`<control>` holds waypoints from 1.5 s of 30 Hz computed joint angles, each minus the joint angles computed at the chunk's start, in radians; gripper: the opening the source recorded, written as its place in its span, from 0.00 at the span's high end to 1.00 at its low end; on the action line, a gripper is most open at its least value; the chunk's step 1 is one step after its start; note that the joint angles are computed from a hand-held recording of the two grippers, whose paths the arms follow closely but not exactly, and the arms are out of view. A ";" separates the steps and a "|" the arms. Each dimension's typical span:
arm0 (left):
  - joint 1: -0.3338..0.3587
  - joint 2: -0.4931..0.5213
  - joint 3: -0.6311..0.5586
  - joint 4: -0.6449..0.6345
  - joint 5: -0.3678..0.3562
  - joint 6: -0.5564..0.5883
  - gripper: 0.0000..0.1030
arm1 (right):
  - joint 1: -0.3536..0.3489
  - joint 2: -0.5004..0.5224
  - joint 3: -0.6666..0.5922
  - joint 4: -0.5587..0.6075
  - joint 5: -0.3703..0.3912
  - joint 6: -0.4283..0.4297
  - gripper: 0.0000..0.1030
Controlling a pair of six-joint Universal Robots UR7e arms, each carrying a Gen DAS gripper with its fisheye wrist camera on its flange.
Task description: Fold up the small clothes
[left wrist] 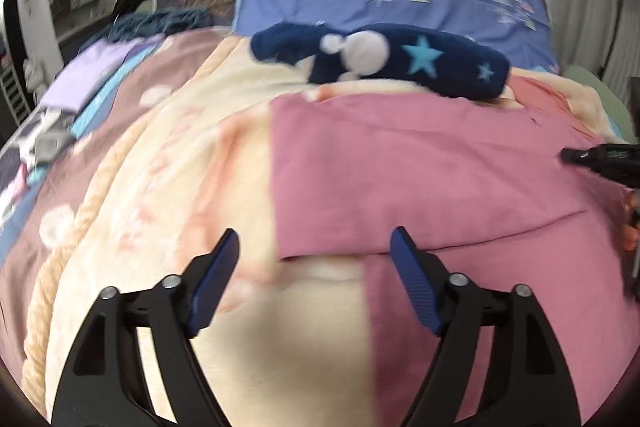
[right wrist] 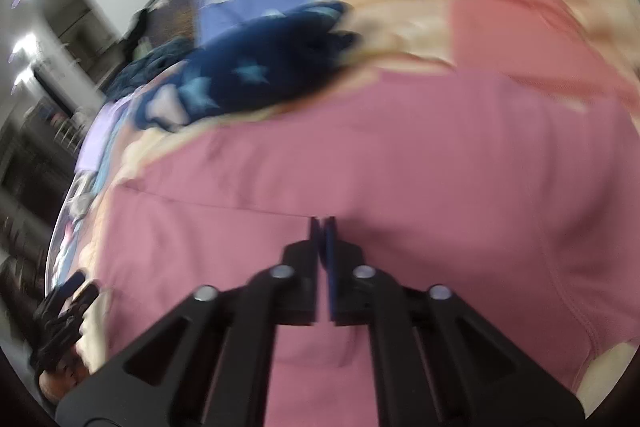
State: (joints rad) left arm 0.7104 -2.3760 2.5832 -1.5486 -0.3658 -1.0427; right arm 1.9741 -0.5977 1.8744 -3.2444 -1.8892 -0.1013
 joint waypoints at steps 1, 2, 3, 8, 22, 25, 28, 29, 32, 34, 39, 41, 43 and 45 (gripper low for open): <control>0.010 -0.013 0.003 -0.022 -0.007 0.024 0.22 | 0.019 -0.021 0.028 -0.079 0.013 -0.014 0.98; 0.020 -0.020 0.008 -0.059 -0.014 0.061 0.21 | 0.028 -0.041 0.049 -0.133 0.030 -0.022 0.98; 0.033 -0.020 0.018 -0.108 -0.020 0.104 0.21 | 0.031 -0.060 0.064 -0.159 0.038 -0.021 0.98; 0.130 0.080 0.065 -0.459 -0.075 0.338 0.21 | 0.031 -0.082 0.060 -0.255 -0.170 -0.046 0.92; 0.168 0.227 0.085 -0.787 -0.101 0.502 0.50 | 0.064 -0.064 0.039 -0.113 -0.147 -0.030 0.71; 0.176 0.221 0.107 -0.879 -0.118 0.548 0.60 | 0.126 -0.008 -0.057 0.040 -0.038 -0.068 0.71; 0.188 0.182 0.126 -0.949 -0.148 0.574 0.72 | 0.177 0.094 -0.200 0.227 0.069 -0.085 0.74; 0.197 0.178 0.129 -0.973 -0.163 0.584 0.75 | 0.188 0.125 -0.240 0.270 0.085 -0.083 0.76; 0.220 0.172 0.139 -1.033 -0.197 0.612 0.78 | 0.234 0.264 -0.413 0.399 0.077 -0.071 0.80; 0.218 0.178 0.144 -1.044 -0.193 0.618 0.79 | 0.244 0.334 -0.507 0.461 0.061 -0.042 0.79; 0.225 0.188 0.148 -1.073 -0.201 0.630 0.80 | 0.248 0.489 -0.713 0.515 0.002 -0.029 0.62; 0.233 0.190 0.147 -1.080 -0.208 0.628 0.84 | 0.252 0.554 -0.812 0.570 -0.032 -0.064 0.99; 0.227 0.176 0.147 -1.049 -0.199 0.607 0.85 | 0.255 0.584 -0.836 0.516 -0.046 -0.080 1.00; 0.219 0.166 0.146 -1.007 -0.187 0.590 0.85 | 0.246 0.590 -0.846 0.483 0.029 -0.046 1.00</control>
State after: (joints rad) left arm 0.9290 -2.2102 2.7289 -2.5561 -0.5529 -0.4526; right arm 2.2203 -0.0076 1.0281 -2.7610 -1.8598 -0.1476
